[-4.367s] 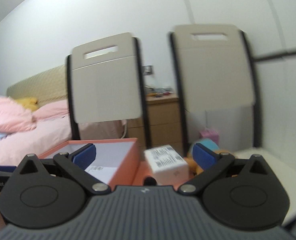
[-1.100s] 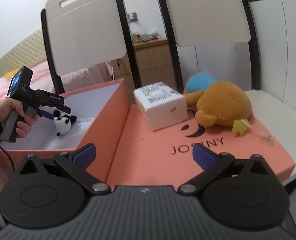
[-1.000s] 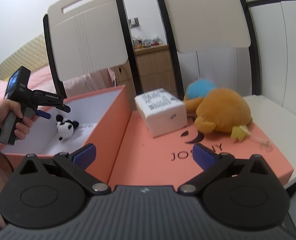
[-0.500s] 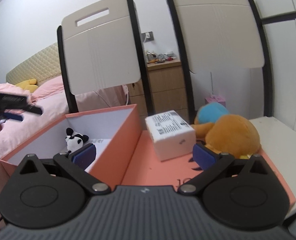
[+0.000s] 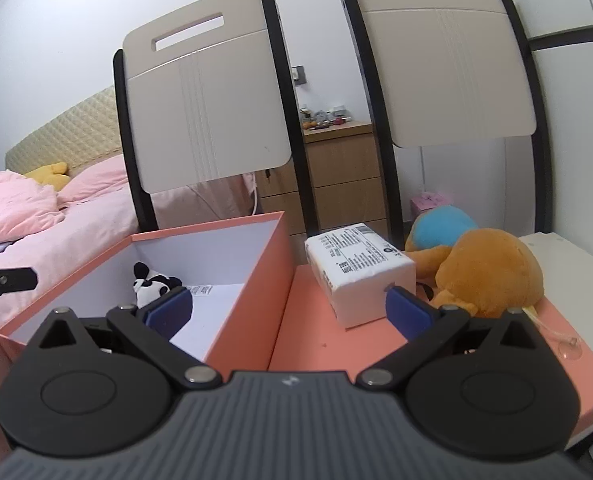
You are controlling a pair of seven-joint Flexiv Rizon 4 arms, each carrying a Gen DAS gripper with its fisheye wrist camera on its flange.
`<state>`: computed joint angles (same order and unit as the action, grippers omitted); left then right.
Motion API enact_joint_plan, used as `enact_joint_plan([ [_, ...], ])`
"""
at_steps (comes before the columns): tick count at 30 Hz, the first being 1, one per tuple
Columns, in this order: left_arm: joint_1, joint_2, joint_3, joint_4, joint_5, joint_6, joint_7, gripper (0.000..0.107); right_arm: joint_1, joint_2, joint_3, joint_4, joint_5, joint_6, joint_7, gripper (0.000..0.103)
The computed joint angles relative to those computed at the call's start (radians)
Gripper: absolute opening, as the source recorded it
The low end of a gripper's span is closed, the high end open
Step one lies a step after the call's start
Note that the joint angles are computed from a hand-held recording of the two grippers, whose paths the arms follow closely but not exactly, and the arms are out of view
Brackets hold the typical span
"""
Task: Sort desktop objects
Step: 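Withdraw the left gripper from the pink box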
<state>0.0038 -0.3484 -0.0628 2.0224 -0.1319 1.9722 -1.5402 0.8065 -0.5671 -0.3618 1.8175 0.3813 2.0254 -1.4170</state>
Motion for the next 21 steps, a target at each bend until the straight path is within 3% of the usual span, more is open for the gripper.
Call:
enact_joint_plan([
  [4,0.088,0.003,-0.076,0.005,0.071,-0.012,-0.032,0.098,0.093,-0.029,-0.101,-0.017,0.084,0.0,0.008,0.103],
  [7,0.09,0.0,-0.073,0.002,0.074,-0.02,-0.045,0.098,0.098,-0.048,-0.118,-0.034,0.099,0.013,0.015,0.103],
  [14,0.072,-0.008,-0.056,-0.001,0.062,-0.038,-0.044,0.098,-0.101,-0.102,-0.008,-0.17,-0.095,-0.041,-0.016,0.103],
  [19,0.093,-0.009,-0.078,0.0,0.074,-0.05,-0.039,0.098,-0.351,-0.18,0.189,-0.383,-0.358,-0.293,0.038,0.103],
  [21,0.082,-0.01,-0.066,-0.001,0.073,-0.044,-0.031,0.098,-0.391,-0.219,0.22,-0.473,-0.422,-0.418,0.062,0.103],
])
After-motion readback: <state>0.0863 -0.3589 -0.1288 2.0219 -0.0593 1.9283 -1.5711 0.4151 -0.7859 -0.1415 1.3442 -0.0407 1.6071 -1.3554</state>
